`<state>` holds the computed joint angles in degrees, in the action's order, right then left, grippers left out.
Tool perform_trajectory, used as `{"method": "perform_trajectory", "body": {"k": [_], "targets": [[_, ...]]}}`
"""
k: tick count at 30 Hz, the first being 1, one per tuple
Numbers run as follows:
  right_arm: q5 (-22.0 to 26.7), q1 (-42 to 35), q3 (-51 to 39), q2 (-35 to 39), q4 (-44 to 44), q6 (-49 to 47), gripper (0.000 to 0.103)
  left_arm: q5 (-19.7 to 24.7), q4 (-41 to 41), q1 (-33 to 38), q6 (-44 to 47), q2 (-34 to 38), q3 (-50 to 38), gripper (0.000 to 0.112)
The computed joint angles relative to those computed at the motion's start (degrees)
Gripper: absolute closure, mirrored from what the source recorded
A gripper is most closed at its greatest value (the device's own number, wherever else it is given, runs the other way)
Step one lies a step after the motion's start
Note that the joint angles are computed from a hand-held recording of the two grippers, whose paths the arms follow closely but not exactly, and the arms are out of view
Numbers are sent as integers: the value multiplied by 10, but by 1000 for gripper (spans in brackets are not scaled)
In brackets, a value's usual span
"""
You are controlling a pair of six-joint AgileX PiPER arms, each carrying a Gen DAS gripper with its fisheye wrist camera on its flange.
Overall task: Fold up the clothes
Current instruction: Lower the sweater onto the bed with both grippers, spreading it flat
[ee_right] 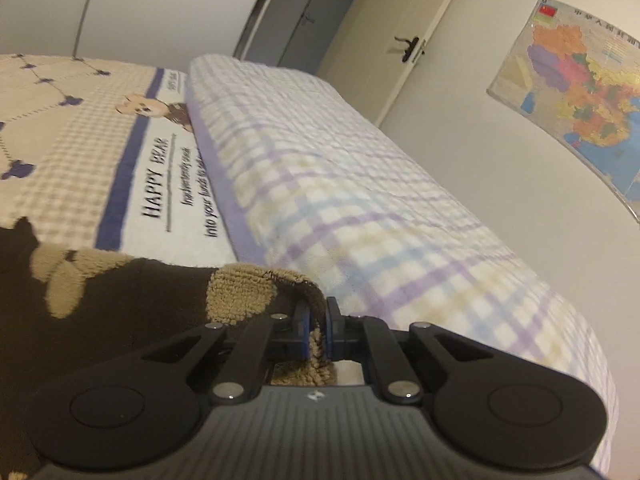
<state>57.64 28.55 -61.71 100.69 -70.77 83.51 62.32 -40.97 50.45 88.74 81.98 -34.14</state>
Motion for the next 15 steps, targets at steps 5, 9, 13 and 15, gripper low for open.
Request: {"method": "perform_trajectory", "body": {"k": [5,9,13,15], "targets": [[-38,-29,-17,66,9,-4,89,-48,11,-38,22,20,6,94],[-42,-7,19,58,-14,19,74,-4,23,-35,20,58,-34,74],[-52,10,78,-28,-12,38,62,9,17,-20,21,45,-41,57],[-70,17,120,-92,-5,45,58,2,-7,-11,44,23,-28,52]]}}
